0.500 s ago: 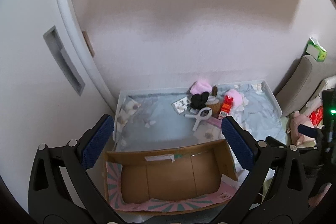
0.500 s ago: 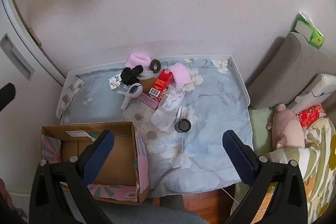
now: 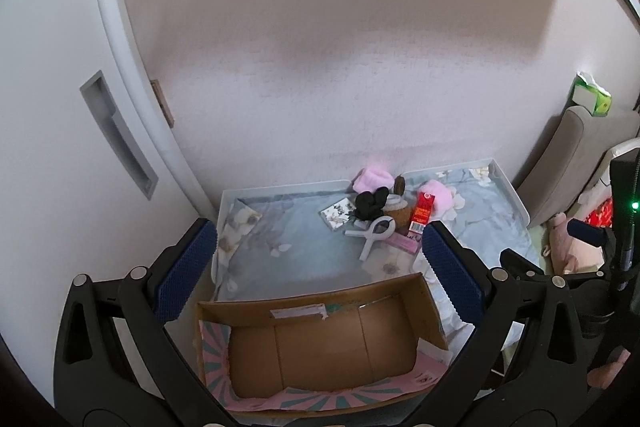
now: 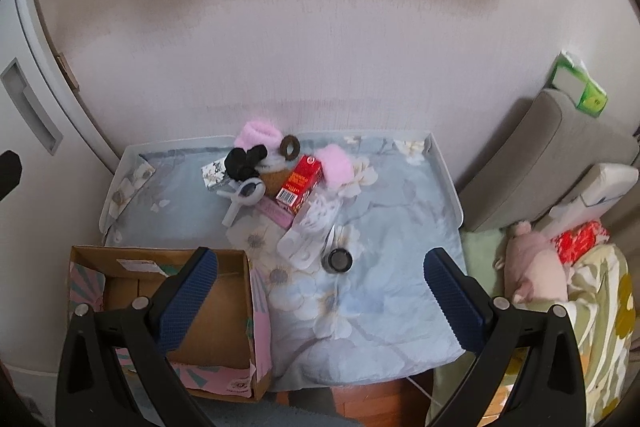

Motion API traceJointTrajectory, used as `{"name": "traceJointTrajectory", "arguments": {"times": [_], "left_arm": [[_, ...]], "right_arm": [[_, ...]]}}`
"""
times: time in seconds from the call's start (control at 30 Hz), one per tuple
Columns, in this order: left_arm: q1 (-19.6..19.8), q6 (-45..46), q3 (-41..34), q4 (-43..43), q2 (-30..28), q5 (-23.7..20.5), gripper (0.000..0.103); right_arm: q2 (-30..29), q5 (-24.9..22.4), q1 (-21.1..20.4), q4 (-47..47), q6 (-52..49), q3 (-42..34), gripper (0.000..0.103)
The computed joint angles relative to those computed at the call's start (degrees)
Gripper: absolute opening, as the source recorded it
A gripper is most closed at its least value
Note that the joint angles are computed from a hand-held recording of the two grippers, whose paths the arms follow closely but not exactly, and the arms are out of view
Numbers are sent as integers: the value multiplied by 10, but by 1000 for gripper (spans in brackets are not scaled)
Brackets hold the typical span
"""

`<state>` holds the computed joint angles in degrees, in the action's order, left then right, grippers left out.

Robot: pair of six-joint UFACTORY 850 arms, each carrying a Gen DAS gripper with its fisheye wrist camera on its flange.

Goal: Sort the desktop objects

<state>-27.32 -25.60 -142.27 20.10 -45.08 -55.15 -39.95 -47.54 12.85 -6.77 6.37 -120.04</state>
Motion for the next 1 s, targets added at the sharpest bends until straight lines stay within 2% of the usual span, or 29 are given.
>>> {"name": "traceJointTrajectory", "arguments": {"times": [0.3,0.47,0.63,1.0], "left_arm": [[-2,-1,-30,-2,-17,-22,102],[-2,-8,-17,-3,-10,-19,102],[0,-10,-3,-6,-3,-12,102],[4,-20,25,-16,11,7,102]], "right_arm": [[10,15,1,8,-8,17,102],[11,14,-1,15,-16,18,102],[11,8,-7,64,-42,16,102],[16,15,-8,71,-55,25,102]]}}
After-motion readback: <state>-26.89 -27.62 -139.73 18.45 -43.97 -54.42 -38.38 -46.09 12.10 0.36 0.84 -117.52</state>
